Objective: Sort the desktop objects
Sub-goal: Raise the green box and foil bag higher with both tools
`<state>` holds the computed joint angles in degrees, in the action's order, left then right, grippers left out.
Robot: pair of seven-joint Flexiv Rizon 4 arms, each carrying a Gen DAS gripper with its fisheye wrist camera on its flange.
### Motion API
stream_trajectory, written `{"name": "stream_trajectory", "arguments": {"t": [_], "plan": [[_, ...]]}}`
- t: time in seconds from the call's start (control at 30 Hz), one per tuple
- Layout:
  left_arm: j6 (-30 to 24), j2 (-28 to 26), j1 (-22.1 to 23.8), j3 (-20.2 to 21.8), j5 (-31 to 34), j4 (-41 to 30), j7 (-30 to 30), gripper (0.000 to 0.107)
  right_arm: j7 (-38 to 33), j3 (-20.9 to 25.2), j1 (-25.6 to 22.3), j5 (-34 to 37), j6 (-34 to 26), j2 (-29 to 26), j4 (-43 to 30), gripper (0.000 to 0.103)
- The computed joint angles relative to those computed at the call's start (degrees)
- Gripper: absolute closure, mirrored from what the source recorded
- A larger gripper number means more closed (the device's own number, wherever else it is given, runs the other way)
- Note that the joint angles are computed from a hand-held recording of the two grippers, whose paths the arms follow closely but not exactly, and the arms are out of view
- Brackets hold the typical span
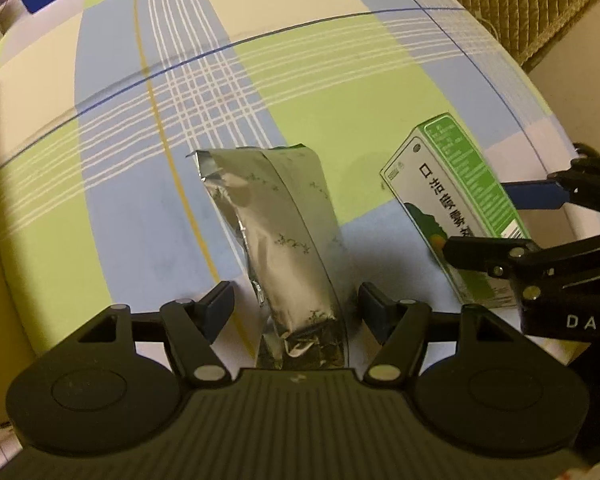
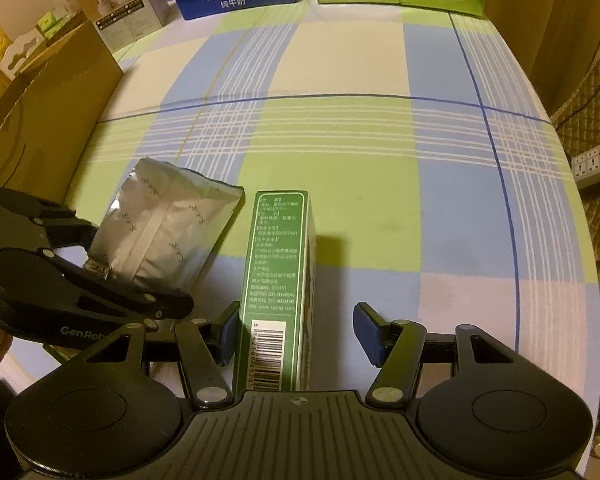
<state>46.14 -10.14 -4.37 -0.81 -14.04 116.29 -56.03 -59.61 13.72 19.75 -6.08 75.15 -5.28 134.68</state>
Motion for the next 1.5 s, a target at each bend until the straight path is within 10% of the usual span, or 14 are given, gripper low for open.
{"name": "stream_trajectory", "arguments": {"t": [0.33,1.5], "plan": [[-0.44,0.88,-0.52,0.08,2.78,-0.03,0.43,0.065,-0.02,-0.24,0.36,-1.43,0.39,-0.66,0.19,0.046],[2.08,3.91,-0.71,0.73,4.84,4.06,-1.46,0.07,11.15,-2.13,2.52,-18.14,-3.24,-1.75,0.45,0.075]]}}
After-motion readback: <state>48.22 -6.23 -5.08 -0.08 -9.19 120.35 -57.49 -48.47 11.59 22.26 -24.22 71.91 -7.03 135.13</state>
